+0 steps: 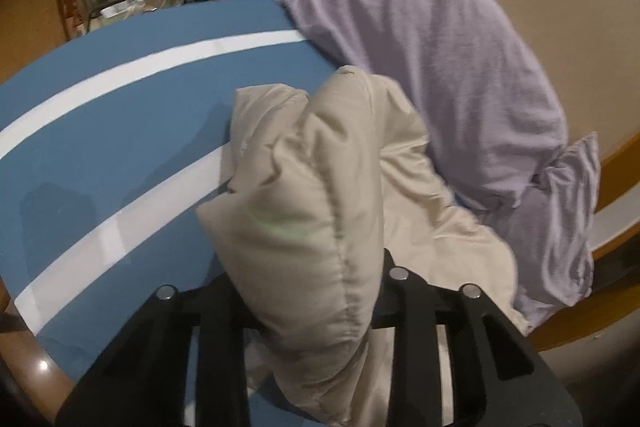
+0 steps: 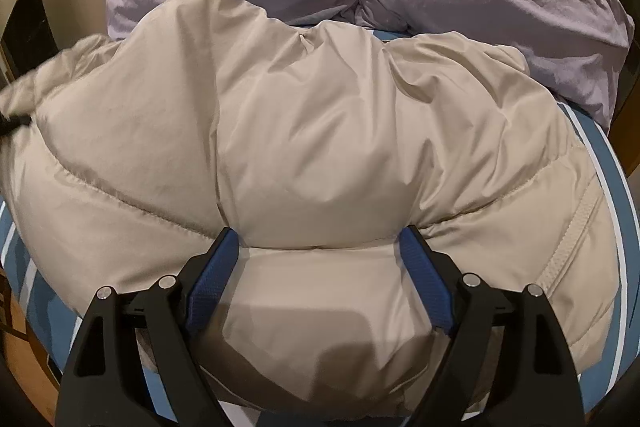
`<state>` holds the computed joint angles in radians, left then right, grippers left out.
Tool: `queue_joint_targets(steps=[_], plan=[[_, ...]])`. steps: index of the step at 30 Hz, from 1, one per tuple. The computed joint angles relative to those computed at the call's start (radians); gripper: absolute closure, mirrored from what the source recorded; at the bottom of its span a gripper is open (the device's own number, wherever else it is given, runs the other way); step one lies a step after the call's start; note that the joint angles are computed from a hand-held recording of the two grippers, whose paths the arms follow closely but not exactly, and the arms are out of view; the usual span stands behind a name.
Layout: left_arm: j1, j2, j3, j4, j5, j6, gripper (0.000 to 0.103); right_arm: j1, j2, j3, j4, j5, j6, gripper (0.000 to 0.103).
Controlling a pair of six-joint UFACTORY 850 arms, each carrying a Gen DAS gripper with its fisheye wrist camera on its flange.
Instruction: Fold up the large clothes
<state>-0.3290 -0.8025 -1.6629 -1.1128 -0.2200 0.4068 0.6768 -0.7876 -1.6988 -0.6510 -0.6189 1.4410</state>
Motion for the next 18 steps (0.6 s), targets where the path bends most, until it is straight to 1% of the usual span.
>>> queue_joint_targets(steps=[4,7,9,13,16,18], plan=[[-0.009,0.031,0.01,-0.318,-0.037,0.34,0.076,0.005,-0.005,-0.003,-0.016,-0.013,-0.001,0.019],[-0.022,0.049,0.005,-0.465,-0.087,0.507,0.077,0.005,-0.007,-0.007,-0.017,-0.021,-0.009,0.018],[-0.034,0.059,0.0,-0.525,-0.12,0.582,0.077,0.005,-0.007,-0.006,-0.015,-0.023,-0.013,0.018],[-0.066,0.071,-0.023,-0.582,-0.199,0.683,0.077,0.005,-0.005,0.001,-0.016,-0.025,-0.01,0.018],[-0.104,0.061,-0.069,-0.551,-0.256,0.703,0.077,0.005,-0.003,0.006,-0.018,-0.022,-0.007,0.018],[-0.126,0.051,-0.098,-0.519,-0.281,0.702,0.077,0.004,0.002,0.015,-0.018,-0.016,-0.008,0.018]])
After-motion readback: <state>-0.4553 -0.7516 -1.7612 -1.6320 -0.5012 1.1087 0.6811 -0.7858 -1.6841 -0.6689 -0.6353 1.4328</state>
